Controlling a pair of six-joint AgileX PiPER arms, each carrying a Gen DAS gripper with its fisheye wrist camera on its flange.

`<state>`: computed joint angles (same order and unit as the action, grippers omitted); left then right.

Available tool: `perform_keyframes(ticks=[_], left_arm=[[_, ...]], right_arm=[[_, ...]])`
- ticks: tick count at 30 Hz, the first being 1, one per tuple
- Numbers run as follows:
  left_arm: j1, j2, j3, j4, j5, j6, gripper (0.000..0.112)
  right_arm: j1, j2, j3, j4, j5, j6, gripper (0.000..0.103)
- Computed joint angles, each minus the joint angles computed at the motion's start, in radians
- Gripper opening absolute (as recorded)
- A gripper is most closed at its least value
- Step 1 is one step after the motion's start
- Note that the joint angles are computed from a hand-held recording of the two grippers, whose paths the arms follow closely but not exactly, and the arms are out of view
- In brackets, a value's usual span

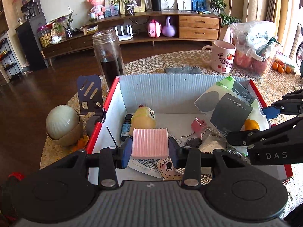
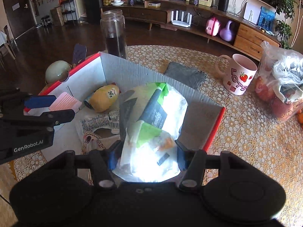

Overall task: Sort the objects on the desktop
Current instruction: 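Carry the pink comb and tissue pack over the shoebox with both grippers, then open both grippers to drop the comb and tissue pack into the box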

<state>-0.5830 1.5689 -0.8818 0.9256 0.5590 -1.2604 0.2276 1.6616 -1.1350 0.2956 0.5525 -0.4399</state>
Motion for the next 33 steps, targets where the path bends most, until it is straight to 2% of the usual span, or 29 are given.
perform_keyframes(ticks=[10,21,26,29,33], left_arm=[[0.050,0.109,-0.075,-0.141,-0.051,0.178,0.040],[0.105,0.204,-0.179,-0.393,-0.033,0.448,0.040],[0.111,0.207,-0.175,-0.410,-0.039,0.454,0.040],[0.108,0.195,-0.161,-0.388,-0.042,0.427,0.042],[0.095,0.164,-0.134,-0.333,-0.041,0.358,0.055]], right_arm=[[0.006,0.037,-0.007,0.030,0.000,-0.034,0.060],[-0.014,0.026,0.029,0.101,-0.005,-0.124,0.066],[-0.022,0.003,0.053,0.128,-0.020,-0.171,0.078],[-0.027,-0.013,0.069,0.144,-0.031,-0.202,0.079],[-0.045,-0.035,0.083,0.168,-0.030,-0.231,0.083]])
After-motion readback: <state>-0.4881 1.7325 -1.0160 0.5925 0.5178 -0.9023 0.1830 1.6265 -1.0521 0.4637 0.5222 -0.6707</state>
